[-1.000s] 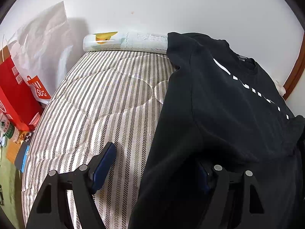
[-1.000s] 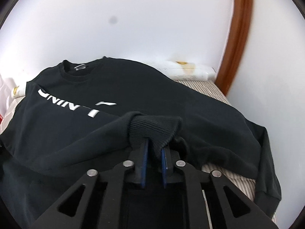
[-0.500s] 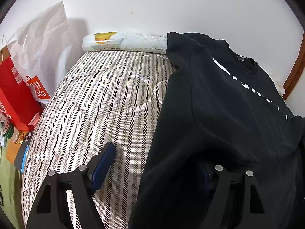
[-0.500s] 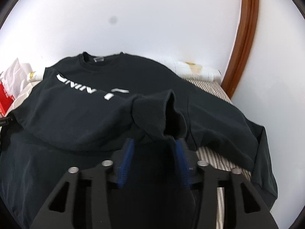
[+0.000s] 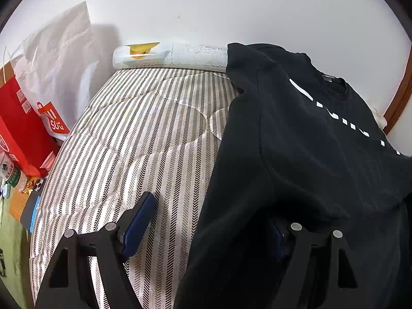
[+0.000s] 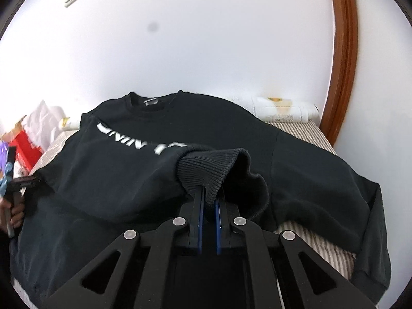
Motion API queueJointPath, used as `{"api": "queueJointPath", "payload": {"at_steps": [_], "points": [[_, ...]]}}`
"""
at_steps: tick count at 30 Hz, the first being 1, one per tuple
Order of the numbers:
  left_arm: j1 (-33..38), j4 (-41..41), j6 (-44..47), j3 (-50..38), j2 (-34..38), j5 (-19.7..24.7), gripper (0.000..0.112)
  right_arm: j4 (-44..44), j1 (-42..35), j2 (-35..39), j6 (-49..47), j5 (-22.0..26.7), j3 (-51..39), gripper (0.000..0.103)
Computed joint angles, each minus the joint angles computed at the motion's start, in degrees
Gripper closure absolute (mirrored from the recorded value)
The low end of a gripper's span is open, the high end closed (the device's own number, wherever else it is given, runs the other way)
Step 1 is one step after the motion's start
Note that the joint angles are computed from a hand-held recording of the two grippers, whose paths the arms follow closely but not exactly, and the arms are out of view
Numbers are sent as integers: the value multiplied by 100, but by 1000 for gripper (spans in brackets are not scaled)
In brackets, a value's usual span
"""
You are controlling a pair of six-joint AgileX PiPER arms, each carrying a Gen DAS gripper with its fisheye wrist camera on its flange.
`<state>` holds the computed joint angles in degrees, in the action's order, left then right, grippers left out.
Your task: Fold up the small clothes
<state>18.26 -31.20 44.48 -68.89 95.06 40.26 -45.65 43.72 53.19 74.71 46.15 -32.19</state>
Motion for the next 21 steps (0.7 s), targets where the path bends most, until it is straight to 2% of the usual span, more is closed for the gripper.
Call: {"api": "queueJointPath", "payload": {"at_steps": [3, 6, 8, 9, 12, 17, 21], "points": [[3, -6, 8, -6, 7, 4, 36, 727, -304, 301, -644, -125, 117, 95], [16, -28, 32, -13, 12, 18, 36, 829, -246, 452, -585, 108, 104, 91], [19, -58, 42, -15, 15, 31, 36, 624, 108, 312, -219, 565, -10, 86], [23, -72, 51, -18, 19, 39, 36, 291, 533, 241, 205, 1039, -131, 85], [36, -74, 69, -15, 15, 41, 36, -226, 1069, 287, 690, 1591, -445, 81], [179, -248, 195, -47, 28, 159, 36, -491, 733, 1092, 672, 1144, -810, 79], [233, -322, 243, -33, 14, 177, 36, -159, -22, 1973, 583, 596, -843, 79]]}}
